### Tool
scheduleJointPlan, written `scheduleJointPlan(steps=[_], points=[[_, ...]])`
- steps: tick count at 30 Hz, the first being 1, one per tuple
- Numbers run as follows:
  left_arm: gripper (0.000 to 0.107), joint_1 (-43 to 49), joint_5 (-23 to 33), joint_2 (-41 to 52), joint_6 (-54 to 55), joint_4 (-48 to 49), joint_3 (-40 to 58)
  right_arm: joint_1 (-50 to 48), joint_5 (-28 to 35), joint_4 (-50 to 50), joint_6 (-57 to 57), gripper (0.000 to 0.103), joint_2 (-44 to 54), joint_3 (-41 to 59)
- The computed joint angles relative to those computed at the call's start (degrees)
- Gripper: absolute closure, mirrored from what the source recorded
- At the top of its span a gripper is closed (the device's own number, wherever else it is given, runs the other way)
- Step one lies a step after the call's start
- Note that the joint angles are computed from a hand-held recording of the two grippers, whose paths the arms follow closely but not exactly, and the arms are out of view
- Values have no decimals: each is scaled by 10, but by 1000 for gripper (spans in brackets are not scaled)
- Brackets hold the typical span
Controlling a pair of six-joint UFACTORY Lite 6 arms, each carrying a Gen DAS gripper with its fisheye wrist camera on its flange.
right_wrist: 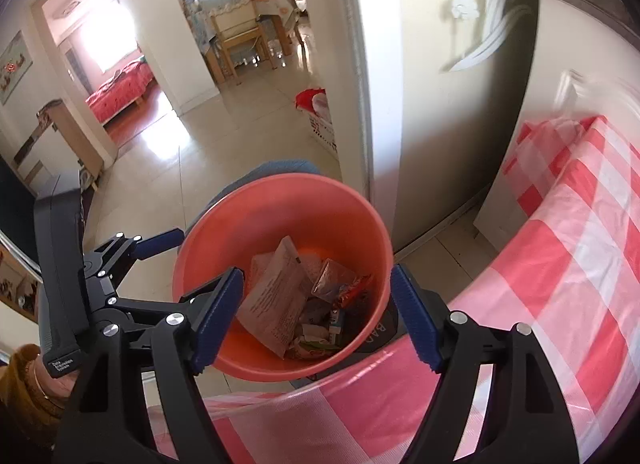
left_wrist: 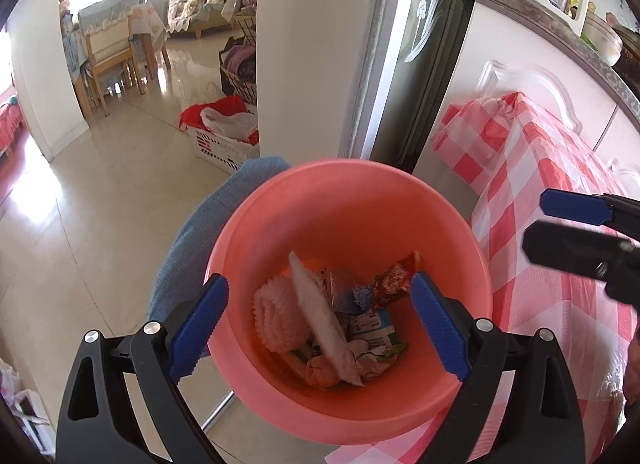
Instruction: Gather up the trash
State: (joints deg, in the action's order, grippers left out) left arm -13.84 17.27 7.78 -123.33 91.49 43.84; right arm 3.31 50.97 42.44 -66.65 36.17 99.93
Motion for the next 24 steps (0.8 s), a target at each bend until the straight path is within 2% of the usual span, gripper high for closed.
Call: scheduleJointPlan(steps=[4,8,18,24], points=[[14,-13,18,-10,65,-62,12,-27,5,5,8,18,1,16],[14,-42,56,-8,125,-118,39,-56,8,16,2,16,-11,11],[13,-105,127,-14,215,-197,112,-140,28,43,-11,16,-47,2],[13,-153,170,7,261,-228,188,-208,51,62,-20,16,-67,19]])
